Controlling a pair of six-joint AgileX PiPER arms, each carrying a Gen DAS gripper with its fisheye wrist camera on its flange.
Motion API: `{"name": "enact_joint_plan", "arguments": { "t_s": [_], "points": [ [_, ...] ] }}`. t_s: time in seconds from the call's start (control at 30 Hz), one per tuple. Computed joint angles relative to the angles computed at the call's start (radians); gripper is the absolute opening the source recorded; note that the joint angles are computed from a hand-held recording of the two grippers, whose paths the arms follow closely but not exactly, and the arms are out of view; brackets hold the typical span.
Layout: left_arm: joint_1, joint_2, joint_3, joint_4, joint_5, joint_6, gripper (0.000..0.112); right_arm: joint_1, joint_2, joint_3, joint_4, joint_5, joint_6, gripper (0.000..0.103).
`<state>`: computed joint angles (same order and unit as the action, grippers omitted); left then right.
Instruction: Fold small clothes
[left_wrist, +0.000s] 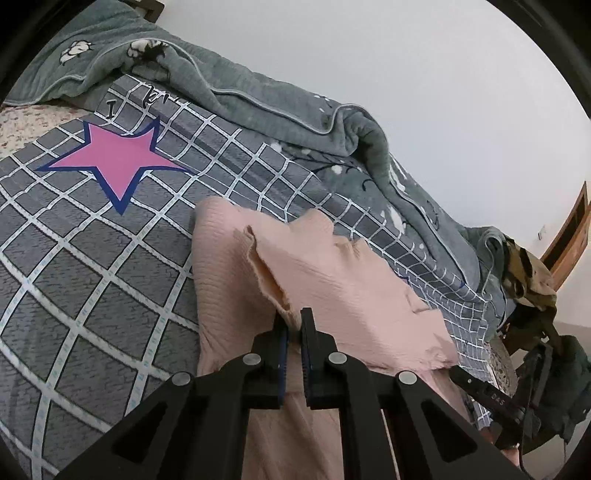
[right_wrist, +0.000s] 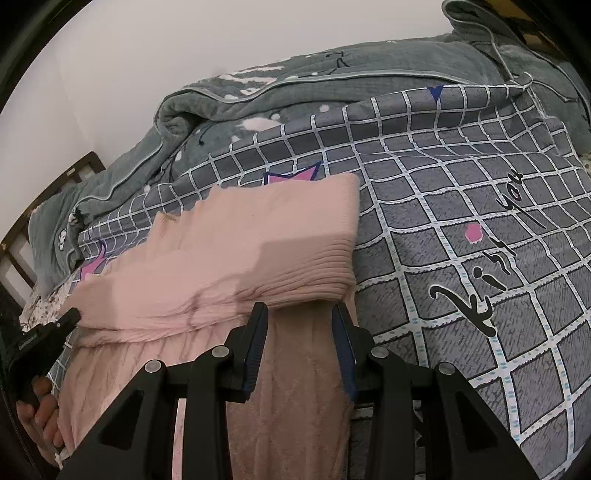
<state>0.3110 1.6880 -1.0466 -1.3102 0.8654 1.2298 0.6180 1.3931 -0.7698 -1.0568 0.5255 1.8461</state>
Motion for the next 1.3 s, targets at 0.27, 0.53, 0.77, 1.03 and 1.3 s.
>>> {"name": "enact_joint_plan", "arguments": {
  "t_s": [0.27, 0.53, 0.77, 1.03, 1.3],
  "points": [
    [-0.015, -0.051, 0.058, 0.025, -0.049, 0.044, 0.007, 0.000, 0.004, -0.004, 0.004, 0.004, 0.001, 0.036],
    [0.023, -0.085, 0.085, -0.015, -0.007, 0.112, 0.007, -0.009, -0.024, -0.004, 0.043, 0.038, -0.033, 0.036],
    [-0.023, -0.087, 0.084, 0.062, -0.104, 0.065, 0.011, 0.068, -0.011, -0.055, 0.000, 0.199, -0.066, 0.048],
    [-0.025, -0.138, 0.122, -0.044, -0.242, 0.151, 0.030, 0.086, -0.008, -0.056, -0.038, 0.229, -0.033, 0.048],
    [-0.110, -0.089, 0.058, 0.135, -0.314, -0.001, 0.030, 0.022, 0.105, -0.168, 0.133, 0.235, -0.252, 0.045]
  ]
}}
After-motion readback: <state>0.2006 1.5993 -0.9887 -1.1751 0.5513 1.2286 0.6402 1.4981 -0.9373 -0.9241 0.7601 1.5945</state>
